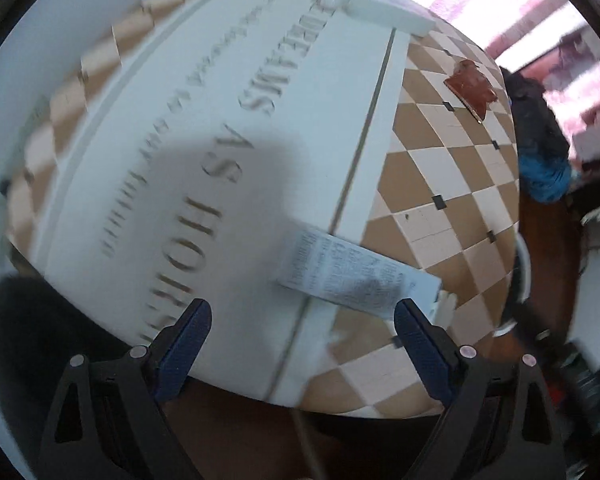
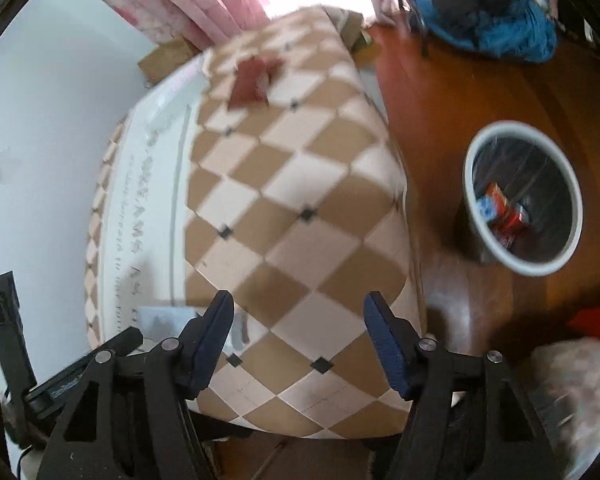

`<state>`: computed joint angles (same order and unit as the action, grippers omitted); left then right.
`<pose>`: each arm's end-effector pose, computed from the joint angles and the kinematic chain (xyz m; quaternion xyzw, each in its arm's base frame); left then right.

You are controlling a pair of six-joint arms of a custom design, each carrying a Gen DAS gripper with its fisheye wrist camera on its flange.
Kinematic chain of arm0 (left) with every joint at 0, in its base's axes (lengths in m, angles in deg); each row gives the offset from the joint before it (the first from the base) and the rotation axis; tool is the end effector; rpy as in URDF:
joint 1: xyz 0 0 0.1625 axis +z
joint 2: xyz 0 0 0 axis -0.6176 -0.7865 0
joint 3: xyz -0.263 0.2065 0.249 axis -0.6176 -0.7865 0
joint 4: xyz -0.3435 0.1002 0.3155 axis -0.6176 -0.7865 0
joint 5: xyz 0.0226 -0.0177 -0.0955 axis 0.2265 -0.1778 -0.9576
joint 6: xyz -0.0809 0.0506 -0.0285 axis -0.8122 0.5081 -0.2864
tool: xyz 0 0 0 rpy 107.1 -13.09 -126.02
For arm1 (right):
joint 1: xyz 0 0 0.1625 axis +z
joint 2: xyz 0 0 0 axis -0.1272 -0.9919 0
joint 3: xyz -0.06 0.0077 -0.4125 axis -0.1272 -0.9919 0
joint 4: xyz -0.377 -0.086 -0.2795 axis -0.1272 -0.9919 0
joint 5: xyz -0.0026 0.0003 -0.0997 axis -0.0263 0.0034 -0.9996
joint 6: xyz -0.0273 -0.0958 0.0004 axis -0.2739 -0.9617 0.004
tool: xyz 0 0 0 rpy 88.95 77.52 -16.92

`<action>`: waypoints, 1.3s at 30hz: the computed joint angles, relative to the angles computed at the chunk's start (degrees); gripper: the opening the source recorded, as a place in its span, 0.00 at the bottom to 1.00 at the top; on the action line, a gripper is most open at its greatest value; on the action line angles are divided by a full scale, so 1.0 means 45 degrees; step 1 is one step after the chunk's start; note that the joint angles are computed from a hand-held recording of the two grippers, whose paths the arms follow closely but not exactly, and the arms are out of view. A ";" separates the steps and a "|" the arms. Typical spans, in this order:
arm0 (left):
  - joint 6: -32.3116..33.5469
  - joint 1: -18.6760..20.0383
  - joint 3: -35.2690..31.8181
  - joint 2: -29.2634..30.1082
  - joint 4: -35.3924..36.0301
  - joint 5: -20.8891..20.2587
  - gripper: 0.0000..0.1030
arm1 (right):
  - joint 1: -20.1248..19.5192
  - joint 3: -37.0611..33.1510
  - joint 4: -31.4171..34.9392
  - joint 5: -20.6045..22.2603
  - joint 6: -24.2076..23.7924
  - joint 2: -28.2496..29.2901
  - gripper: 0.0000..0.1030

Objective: Collect trash
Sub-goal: 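Grasp the white box with the left gripper while the right grasps the brown snack bar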

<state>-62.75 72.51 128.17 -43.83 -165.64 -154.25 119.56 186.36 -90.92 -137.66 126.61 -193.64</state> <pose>-0.2897 -0.4007 0.1470 0.0783 0.9583 -0.0052 0.2746 0.1981 -0.2980 0.2584 -0.2574 -0.9036 0.2620 0.2207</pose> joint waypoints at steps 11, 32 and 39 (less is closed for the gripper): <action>-0.1879 0.0615 -0.0546 0.1843 -0.2747 -0.1390 0.44 | -0.0928 0.0535 0.0074 -0.0498 0.0805 -0.0283 0.67; 0.5237 0.2405 -0.6019 0.6508 -0.1676 0.3092 0.39 | -0.3378 -0.5156 -0.3125 0.0640 -0.3066 0.5629 0.67; 0.5749 0.2129 -0.5317 0.6544 -0.2493 0.3781 0.41 | -0.3464 -0.6958 -0.2842 -0.0399 -0.3526 0.7888 0.68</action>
